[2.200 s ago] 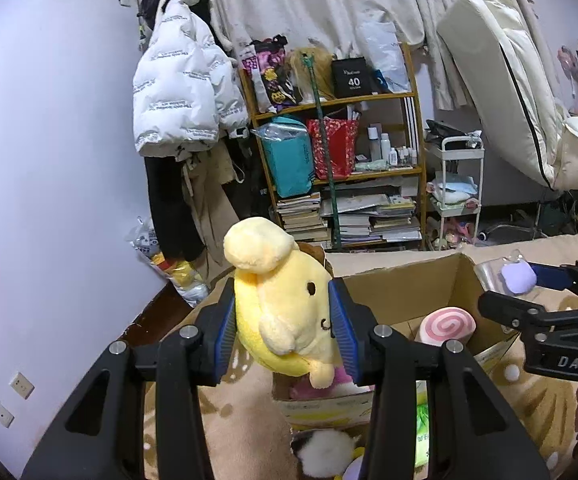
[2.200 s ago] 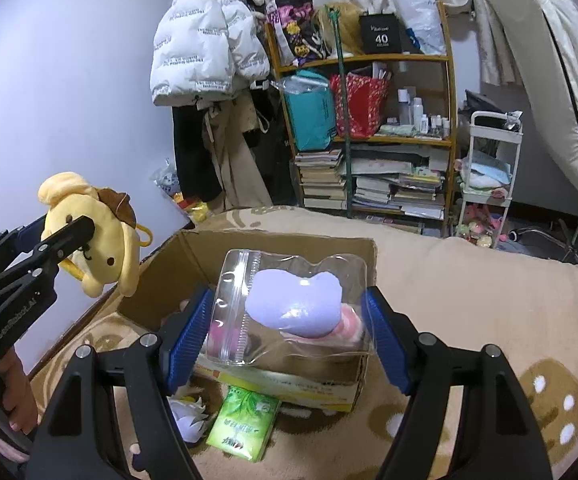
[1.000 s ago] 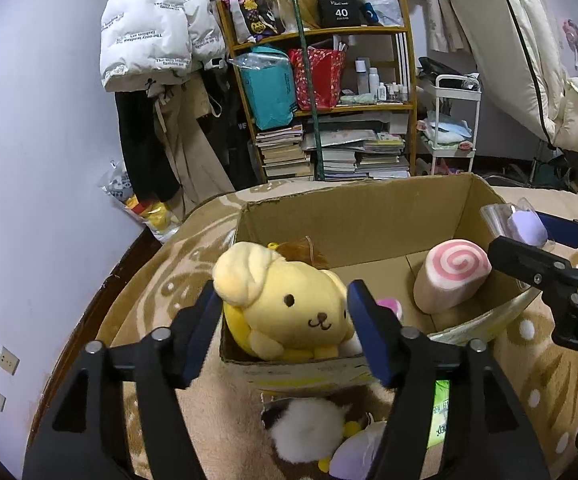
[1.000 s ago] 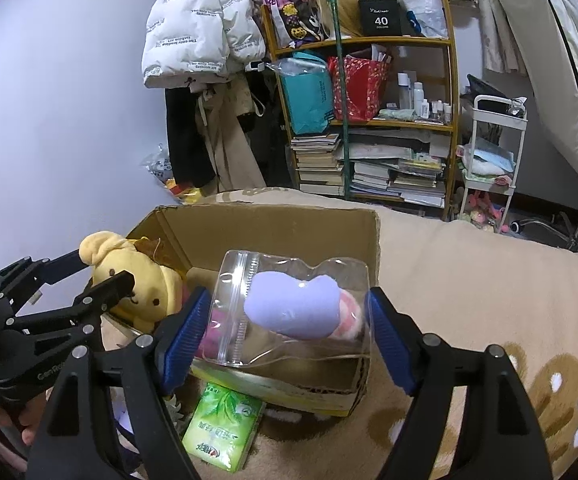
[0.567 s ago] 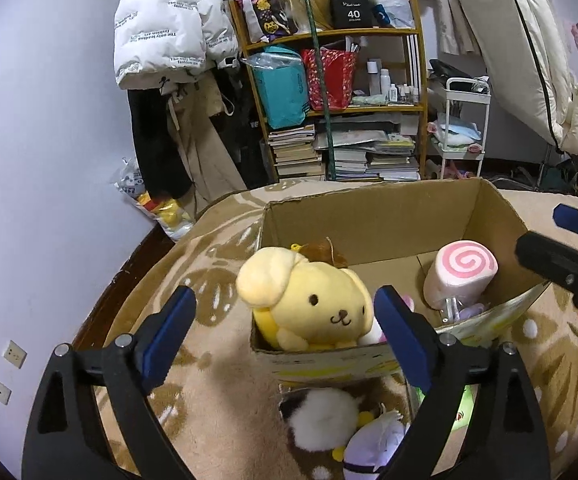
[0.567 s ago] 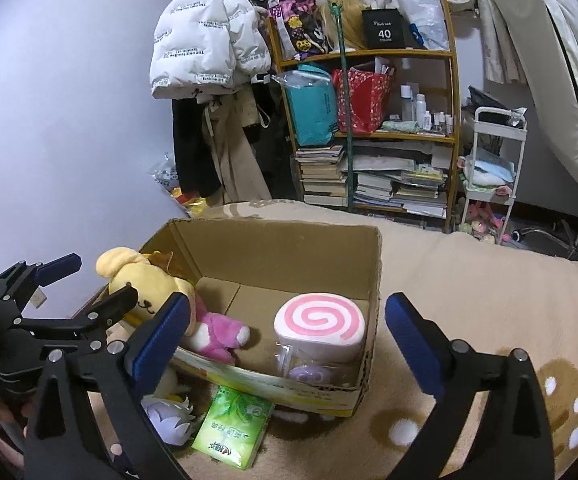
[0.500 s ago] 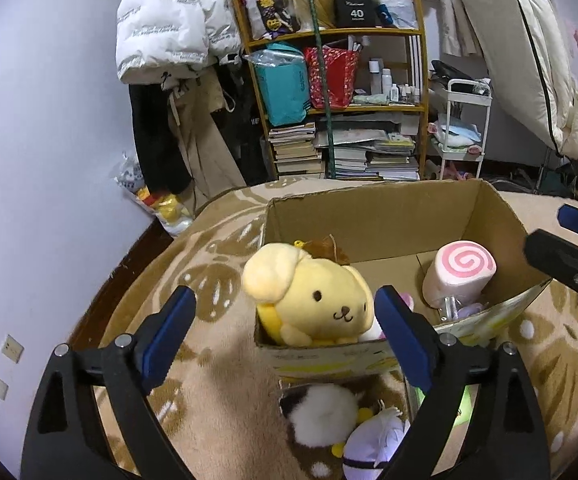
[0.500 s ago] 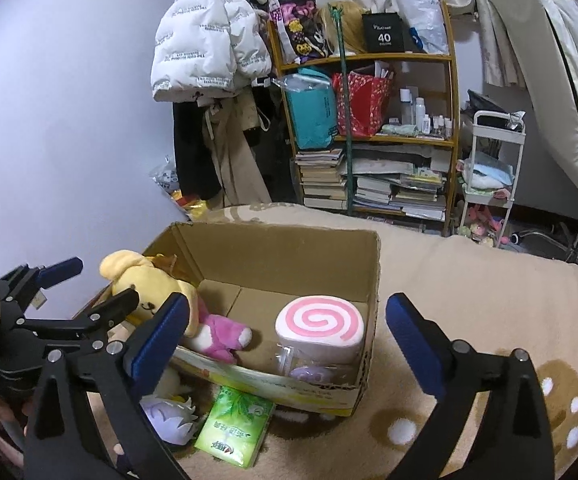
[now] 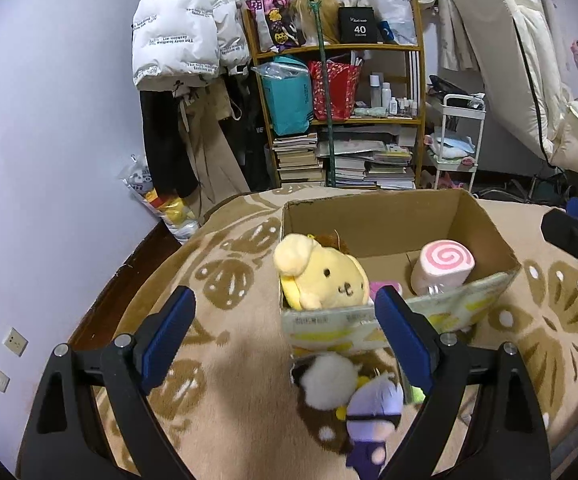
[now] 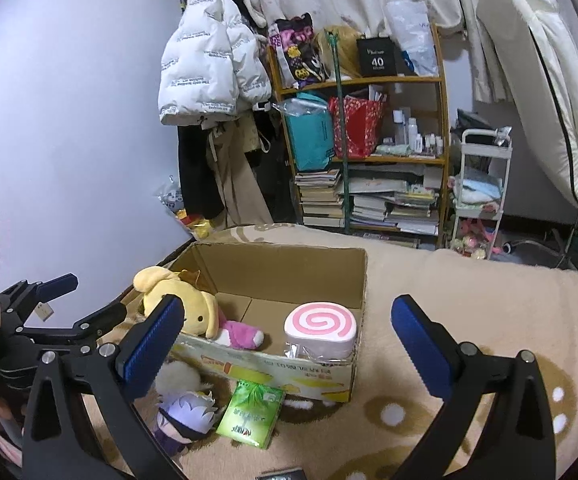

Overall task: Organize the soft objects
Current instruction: 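Move both tools down toward the plush doll and black tissue pack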

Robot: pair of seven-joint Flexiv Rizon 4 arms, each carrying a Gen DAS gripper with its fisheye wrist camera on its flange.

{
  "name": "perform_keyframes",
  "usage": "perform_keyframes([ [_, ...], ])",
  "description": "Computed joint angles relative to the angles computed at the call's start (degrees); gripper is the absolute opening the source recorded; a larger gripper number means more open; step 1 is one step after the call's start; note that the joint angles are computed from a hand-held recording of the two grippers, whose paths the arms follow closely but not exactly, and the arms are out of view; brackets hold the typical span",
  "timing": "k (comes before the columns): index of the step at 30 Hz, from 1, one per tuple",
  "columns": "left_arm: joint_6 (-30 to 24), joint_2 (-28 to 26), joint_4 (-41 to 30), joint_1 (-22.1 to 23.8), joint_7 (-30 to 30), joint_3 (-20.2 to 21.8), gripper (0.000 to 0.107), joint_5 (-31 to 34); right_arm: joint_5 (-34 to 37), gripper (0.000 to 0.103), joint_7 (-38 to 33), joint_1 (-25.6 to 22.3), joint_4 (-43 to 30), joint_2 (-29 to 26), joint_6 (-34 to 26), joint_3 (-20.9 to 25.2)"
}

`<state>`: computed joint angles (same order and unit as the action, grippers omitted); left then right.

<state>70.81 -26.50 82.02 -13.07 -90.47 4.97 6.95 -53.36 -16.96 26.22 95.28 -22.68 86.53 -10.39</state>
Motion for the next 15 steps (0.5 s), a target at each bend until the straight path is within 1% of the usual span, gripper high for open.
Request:
perform_keyframes([
  [5,-0.08,2.87,3.83,-0.04,0.27,-0.22,0.09,0.23,-5.52,0.103,4.36,0.95,2.37,2.89,-0.03,-1.42],
  [9,0.34,5.49,6.9,0.2,0.56,-0.55,0.09,0.76,-6.73,0.103,4.98,-1.45,3.96,4.61,-0.33,2.05],
  [15,-0.11,8.47,10.55,0.78,0.42,-0.9,0.09,1.41,-9.81,0.103,6.66,-3.5,6.19,6.98,-1.79,5.2],
])
